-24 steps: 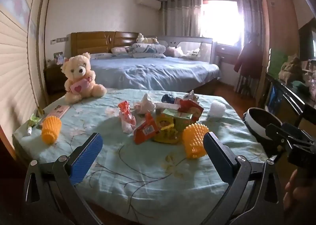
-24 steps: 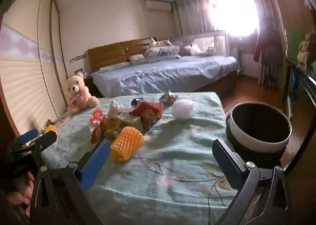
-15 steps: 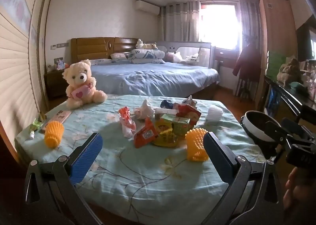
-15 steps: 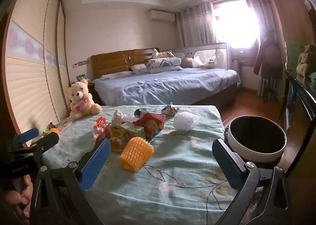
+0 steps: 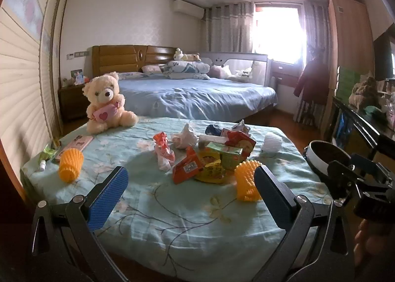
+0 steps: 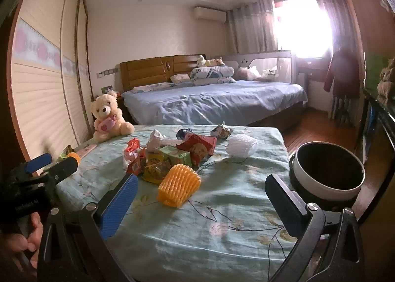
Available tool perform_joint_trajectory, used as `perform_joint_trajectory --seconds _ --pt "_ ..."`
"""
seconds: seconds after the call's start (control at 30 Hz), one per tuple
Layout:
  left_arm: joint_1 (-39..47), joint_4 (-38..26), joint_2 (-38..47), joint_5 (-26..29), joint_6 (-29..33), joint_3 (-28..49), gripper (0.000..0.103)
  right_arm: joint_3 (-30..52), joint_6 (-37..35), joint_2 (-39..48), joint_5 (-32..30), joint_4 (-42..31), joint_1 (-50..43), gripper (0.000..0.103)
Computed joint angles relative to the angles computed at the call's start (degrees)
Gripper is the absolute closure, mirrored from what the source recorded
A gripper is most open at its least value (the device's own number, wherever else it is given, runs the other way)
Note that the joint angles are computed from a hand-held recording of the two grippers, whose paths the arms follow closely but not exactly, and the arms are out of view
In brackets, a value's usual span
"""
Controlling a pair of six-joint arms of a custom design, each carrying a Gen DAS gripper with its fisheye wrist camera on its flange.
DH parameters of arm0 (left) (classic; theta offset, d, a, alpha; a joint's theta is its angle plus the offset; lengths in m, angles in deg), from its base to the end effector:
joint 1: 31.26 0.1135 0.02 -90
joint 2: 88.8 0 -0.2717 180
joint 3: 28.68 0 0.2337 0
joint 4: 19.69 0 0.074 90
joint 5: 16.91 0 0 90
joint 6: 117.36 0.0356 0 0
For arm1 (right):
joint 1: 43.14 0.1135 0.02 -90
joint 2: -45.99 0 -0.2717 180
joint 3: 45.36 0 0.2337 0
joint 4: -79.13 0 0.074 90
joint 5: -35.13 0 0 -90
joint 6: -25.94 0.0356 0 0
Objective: Collect trash
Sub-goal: 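Bring both tools toward the trash pile on the bedspread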
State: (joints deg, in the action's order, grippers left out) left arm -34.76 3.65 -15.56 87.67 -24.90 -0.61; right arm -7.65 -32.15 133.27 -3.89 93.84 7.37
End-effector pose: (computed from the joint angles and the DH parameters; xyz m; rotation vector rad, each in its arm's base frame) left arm 0.2062 -0.0216 0.1676 0.2686 1.9292 -0.2601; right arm 0.1726 0.1659 0.1519 0.1582 1.9326 -0.0276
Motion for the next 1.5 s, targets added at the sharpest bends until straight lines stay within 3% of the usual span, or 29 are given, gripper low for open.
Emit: perform_joint_trajectory --seconds 0.1,1.5 --pt "1.3 0.8 1.4 1.3 0.0 0.2 0.0 0.2 0.1 0.4 1.6 0.3 0.9 0.0" --pt "3.0 3.8 8.2 3.0 1.2 1.4 0.0 2.4 3.1 3.1 -4.7 -1.7 -2.1 0.0"
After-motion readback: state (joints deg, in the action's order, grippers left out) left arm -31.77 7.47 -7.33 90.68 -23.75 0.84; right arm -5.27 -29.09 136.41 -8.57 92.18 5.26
